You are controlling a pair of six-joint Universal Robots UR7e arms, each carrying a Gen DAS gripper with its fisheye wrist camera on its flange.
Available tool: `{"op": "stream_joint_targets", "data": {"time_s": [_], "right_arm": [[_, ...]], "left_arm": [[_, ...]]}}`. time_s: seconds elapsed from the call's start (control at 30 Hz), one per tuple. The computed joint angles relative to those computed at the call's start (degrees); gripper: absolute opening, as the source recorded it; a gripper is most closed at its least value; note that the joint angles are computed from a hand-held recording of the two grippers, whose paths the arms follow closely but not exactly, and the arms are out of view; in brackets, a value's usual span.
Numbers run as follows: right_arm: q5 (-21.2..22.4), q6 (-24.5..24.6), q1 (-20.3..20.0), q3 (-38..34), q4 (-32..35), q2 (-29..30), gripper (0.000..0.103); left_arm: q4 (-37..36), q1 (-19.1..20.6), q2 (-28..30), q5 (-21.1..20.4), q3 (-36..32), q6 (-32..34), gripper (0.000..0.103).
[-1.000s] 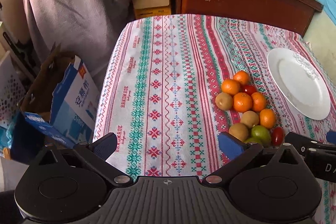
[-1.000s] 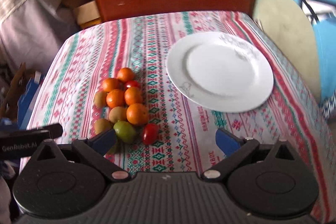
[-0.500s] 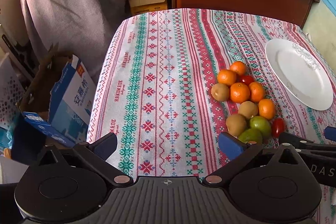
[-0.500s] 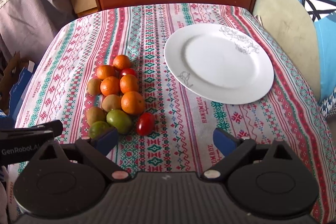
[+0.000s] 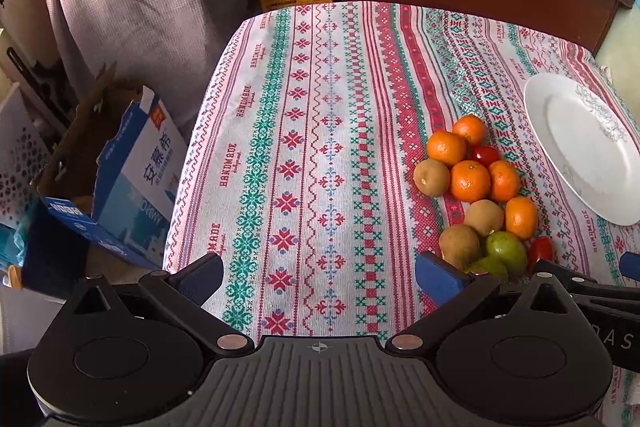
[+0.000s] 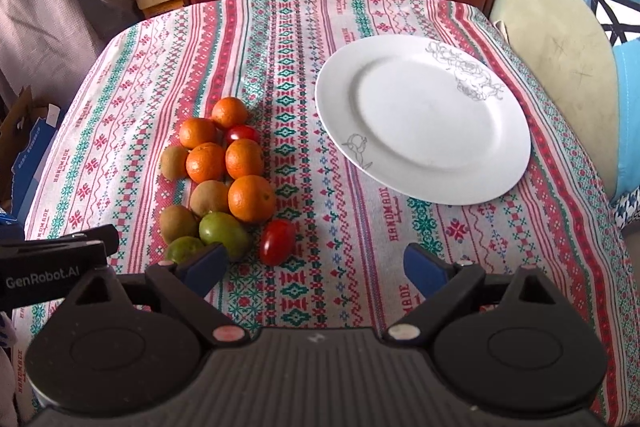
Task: Organize fruits
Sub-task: 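Move both tools toward the fruit pile beside the white plate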
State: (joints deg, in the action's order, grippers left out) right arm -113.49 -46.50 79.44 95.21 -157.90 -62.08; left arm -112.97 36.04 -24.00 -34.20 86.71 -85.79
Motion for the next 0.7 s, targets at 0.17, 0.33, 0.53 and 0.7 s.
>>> {"op": "stream_joint_targets", "data": {"time_s": [0.17, 0.33, 0.53, 0.7], "right_arm": [[-0.76, 0.92, 0.25, -0.85, 0.63, 0.69, 0.093], [-1.06, 1.17, 0.33, -1.07, 0.56, 1.02, 0.092], [-1.04, 1.33, 0.32, -1.03, 0.35, 1.06, 0.092], [-1.04, 1.34, 0.31, -0.96, 0.27, 1.04, 0.092]], "left_arm": [[2.08, 0.19, 0.46, -0.04, -1.21, -0.82, 0.102], [3.13, 0.37, 0.62, -0.24, -1.83, -1.40, 0.102], [3.10, 0.42, 0.53, -0.57, -1.83, -1.86, 0.102], [3.55, 0.32, 0.63, -0.38, -2.00, -2.17, 0.102]]}}
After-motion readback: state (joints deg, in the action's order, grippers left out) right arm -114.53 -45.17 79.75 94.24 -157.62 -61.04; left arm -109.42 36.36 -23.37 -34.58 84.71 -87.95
